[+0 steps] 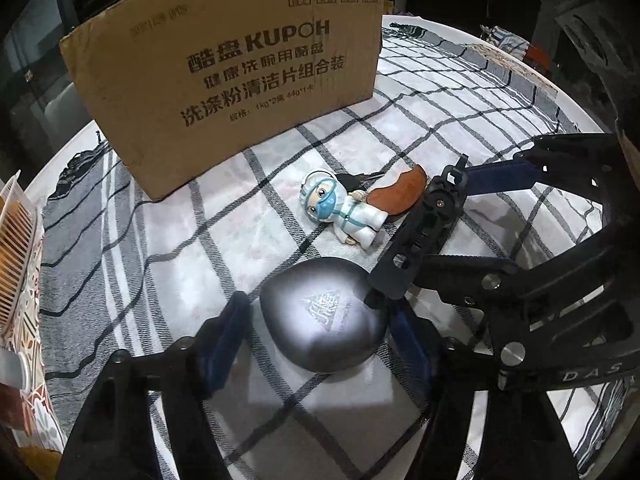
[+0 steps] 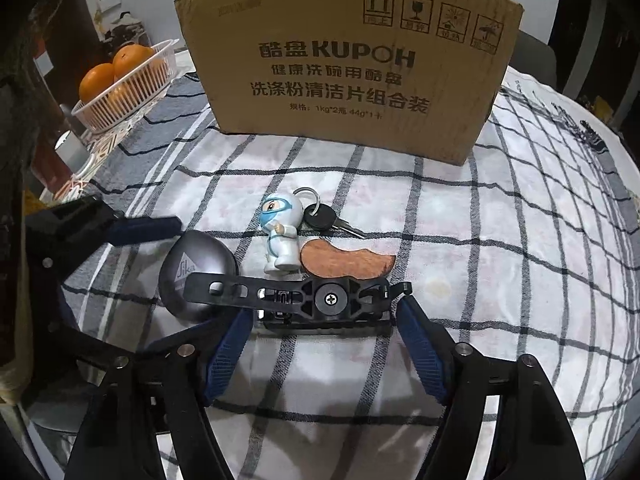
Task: Organize rigid objects
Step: 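Close the left gripper on the grey egg case while the right tool approaches the black flashlight, then close the right gripper on the black flashlight while the left gripper holds the egg case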
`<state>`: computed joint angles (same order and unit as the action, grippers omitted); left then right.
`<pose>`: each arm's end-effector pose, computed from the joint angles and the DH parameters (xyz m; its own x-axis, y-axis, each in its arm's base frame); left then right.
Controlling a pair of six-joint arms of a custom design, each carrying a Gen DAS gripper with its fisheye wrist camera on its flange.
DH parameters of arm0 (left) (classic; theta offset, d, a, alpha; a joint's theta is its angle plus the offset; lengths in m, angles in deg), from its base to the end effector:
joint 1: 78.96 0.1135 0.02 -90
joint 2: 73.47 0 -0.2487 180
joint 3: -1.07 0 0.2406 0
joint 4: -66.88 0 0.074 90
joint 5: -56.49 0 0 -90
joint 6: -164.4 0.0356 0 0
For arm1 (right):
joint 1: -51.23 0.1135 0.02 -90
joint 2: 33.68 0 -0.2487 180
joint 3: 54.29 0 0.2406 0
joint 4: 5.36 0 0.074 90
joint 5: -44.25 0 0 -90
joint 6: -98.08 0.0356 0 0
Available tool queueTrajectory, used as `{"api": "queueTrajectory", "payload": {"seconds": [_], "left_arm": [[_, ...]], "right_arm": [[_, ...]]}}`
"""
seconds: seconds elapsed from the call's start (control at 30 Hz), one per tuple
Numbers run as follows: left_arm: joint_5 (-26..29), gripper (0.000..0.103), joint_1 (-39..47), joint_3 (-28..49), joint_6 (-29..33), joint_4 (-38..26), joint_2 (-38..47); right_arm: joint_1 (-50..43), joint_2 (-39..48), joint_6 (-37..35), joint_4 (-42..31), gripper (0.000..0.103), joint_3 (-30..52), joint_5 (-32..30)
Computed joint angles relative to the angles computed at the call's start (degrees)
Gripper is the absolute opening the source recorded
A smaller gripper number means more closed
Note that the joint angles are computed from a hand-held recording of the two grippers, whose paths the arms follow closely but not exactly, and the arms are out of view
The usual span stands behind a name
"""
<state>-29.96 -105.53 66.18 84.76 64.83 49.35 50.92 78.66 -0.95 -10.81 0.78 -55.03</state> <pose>0.3018 -0.1534 0.0245 -0.6748 0.5381 -0.5050 0.6055 0.7949 0.0379 0.2947 0.0041 0.0441 -0.8670 -0.1502 -0.4752 -0.2072 0.9758 0.0696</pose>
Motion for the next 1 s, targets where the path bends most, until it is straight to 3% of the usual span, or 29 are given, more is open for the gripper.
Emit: {"api": "queueTrajectory", "payload": {"seconds": [0.1,0.3,1.0], "left_arm": [[0.6,0.060,0.0,0.0,-0.4,0.2,0.1],[-0.6,0.059,-0.5,-0.5,-3.2,0.1,-0.5],[-4.9,0.059,-1.7,-3.3,-26.3,-5.1,-5.2]], "right_arm": [[-0.2,-0.1,0.2,0.6,0.072,-0.3,-0.3],[-1.2,-0.7,0.2,1.3,0.072,-1.2,-0.7],[-5.8,-4.1,0.3,1.9,0.072,-3.5,-2.7]]}}
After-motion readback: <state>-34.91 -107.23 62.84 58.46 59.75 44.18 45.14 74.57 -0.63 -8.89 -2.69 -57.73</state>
